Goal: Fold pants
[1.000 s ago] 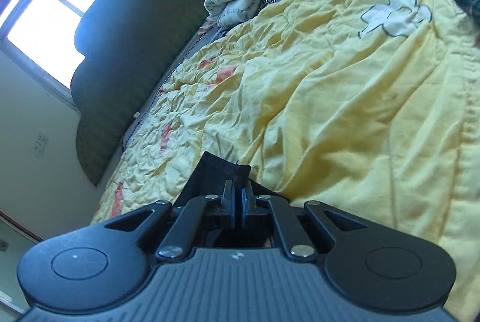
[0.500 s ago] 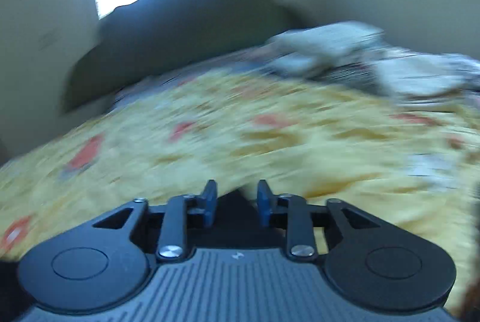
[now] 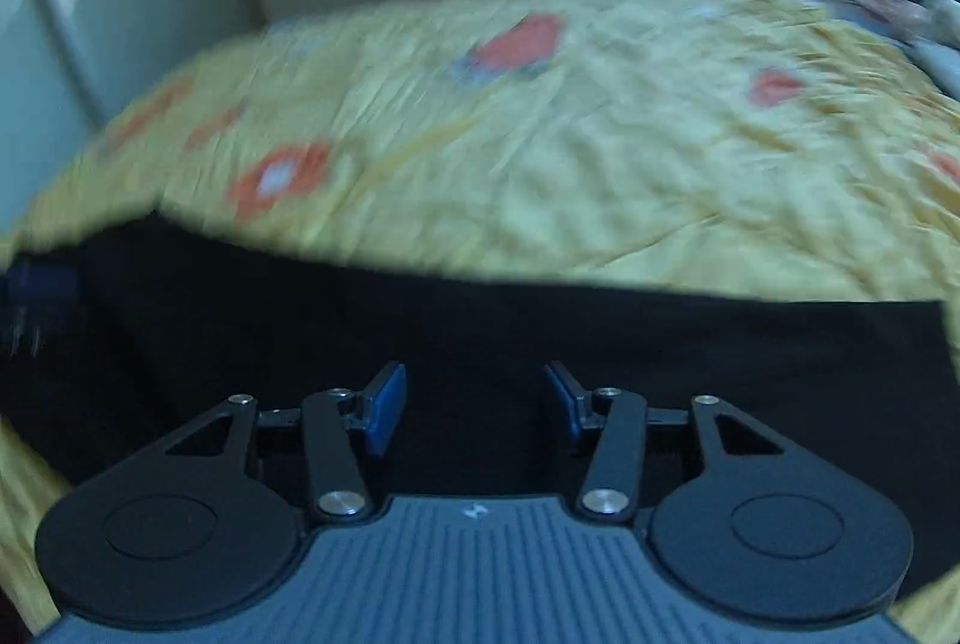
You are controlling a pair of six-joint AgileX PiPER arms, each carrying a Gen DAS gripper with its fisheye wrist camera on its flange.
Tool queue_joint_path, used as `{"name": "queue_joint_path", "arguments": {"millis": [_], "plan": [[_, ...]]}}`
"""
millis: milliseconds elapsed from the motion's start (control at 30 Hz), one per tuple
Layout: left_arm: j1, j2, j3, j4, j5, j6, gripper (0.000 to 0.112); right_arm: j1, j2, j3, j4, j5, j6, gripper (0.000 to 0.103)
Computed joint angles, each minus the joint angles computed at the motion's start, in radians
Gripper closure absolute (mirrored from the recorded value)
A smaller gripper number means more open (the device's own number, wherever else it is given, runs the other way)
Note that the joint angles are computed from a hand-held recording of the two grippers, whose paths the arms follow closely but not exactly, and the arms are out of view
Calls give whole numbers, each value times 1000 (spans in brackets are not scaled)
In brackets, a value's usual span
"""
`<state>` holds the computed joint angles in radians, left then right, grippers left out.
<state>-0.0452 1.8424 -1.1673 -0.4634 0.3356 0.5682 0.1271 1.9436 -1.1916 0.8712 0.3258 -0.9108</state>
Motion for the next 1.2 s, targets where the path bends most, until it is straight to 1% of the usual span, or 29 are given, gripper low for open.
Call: {"name": "queue_joint_path", "arguments": {"millis": [33,67,100,133,167,200,267,300,333,367,400,433,467,533,567,600,633,667,733,800,833,867,900,933,967,1000,1067,1133,1200], "plan": [[-5,29,-25,51,-8,-49,37,43,21,-5,-100,-82,70,49],[-14,68,-60,130,-18,-132,37,66,45,-31,-200,-126,162,45],[-15,99,-86,185,-25,-192,37,65,71,-74,-292,-131,262,45],[-11,101,-77,200,-47,-212,38,59,94,-120,-367,-132,362,45],[-7,90,-61,175,-66,-192,41,50,115,-161,-452,-129,461,45],[1,70,-39,115,-72,-132,39,43,122,-180,-499,-122,521,44],[26,34,1,-50,-72,28,35,49,85,-151,-488,-123,519,43],[31,34,2,-76,-70,48,31,66,51,-119,-434,-118,459,44],[32,44,-6,-62,-66,30,31,70,36,-107,-352,-87,359,45],[25,60,-22,-7,-63,-28,32,81,39,-102,-267,-69,260,45],[21,69,-28,28,-59,-69,36,85,59,-109,-209,-51,181,45],[24,66,-22,24,-58,-69,37,90,102,-139,-184,-52,141,44],[31,41,6,-21,-66,-30,36,95,130,-153,-177,-83,141,42],[69,-38,90,-206,-72,141,35,96,136,-143,-96,-154,131,41],[90,-73,134,-306,-82,237,33,109,116,-116,-16,-212,88,41],[116,-111,179,-402,-90,335,32,126,79,-86,73,-243,4,40],[144,-151,225,-458,-105,393,32,146,36,-57,172,-235,-96,40],[167,-179,256,-474,-119,412,32,163,4,-42,272,-187,-196,40],[222,-227,309,-458,-147,407,32,189,-1,-42,417,-31,-386,42],[289,-249,335,-329,-152,296,31,226,41,-67,443,80,-446,42],[325,-250,344,-285,-145,265,32,248,69,-90,407,103,-422,42],[371,-257,357,-282,-132,275,37,273,93,-110,351,93,-379,42],[418,-277,373,-319,-113,319,39,297,111,-119,314,46,-351,42],[473,-304,391,-395,-87,402,37,321,105,-113,309,-13,-334,40],[543,-332,408,-478,-56,484,36,337,95,-105,328,-45,-317,40],[597,-345,413,-529,-31,527,36,352,78,-108,385,-40,-341,40],[723,-348,385,-540,53,492,36,397,61,-128,527,-1,-458,40],[840,-326,332,-542,155,431,36,494,66,-156,677,-37,-634,40],[938,-294,276,-551,253,389,35,609,109,-225,743,-93,-798,43]]}}
